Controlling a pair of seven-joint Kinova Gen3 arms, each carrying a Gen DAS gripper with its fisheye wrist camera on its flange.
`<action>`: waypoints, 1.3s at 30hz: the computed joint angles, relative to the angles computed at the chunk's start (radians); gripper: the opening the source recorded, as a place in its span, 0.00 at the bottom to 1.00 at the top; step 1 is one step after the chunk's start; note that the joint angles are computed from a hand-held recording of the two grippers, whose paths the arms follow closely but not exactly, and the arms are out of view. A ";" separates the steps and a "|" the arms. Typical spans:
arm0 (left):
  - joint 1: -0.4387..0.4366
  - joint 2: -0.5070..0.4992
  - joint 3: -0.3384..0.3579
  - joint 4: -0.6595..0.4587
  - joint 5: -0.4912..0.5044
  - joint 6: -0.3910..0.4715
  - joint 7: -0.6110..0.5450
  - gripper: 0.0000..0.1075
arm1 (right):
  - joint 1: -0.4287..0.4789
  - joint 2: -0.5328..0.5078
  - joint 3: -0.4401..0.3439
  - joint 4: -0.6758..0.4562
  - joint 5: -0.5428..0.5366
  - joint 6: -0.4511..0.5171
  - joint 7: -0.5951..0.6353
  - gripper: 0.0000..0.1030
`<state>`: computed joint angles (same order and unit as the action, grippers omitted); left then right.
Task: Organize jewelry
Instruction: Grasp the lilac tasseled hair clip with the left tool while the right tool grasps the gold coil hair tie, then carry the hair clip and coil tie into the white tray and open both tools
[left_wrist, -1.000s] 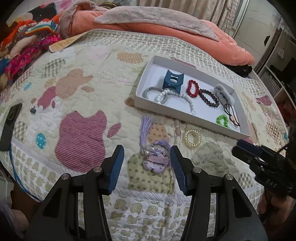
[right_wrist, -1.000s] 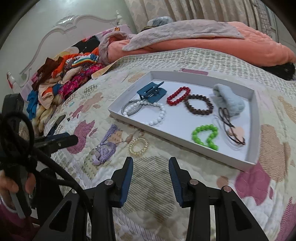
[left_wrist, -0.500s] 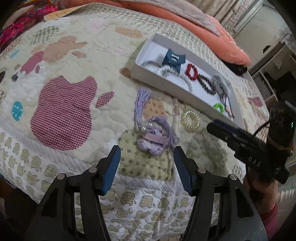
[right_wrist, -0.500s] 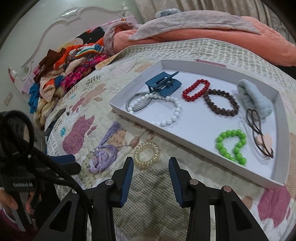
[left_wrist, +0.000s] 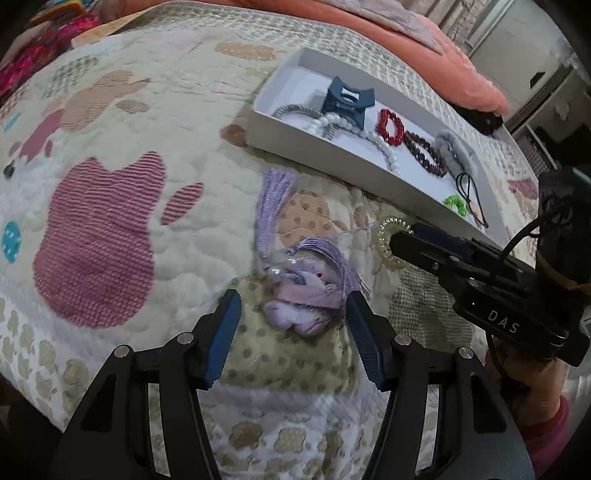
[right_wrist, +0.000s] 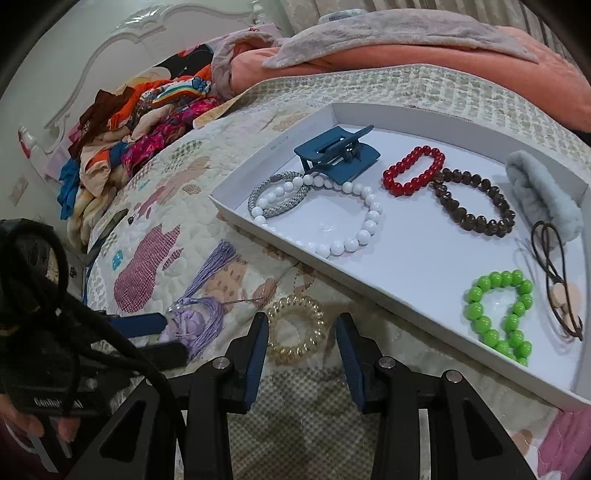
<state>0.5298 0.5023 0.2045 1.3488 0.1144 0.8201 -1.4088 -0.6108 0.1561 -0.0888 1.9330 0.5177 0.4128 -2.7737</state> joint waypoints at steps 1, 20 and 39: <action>0.006 0.002 -0.002 -0.002 -0.006 -0.004 0.001 0.55 | -0.001 0.002 0.002 0.001 0.006 -0.004 -0.002 0.37; -0.051 -0.106 0.038 0.082 0.070 -0.079 -0.150 0.36 | -0.024 -0.122 -0.092 0.051 0.250 0.085 -0.220 0.10; 0.082 -0.075 -0.001 -0.172 -0.077 -0.037 -0.090 0.36 | 0.107 -0.288 -0.264 0.063 0.307 0.287 -0.340 0.10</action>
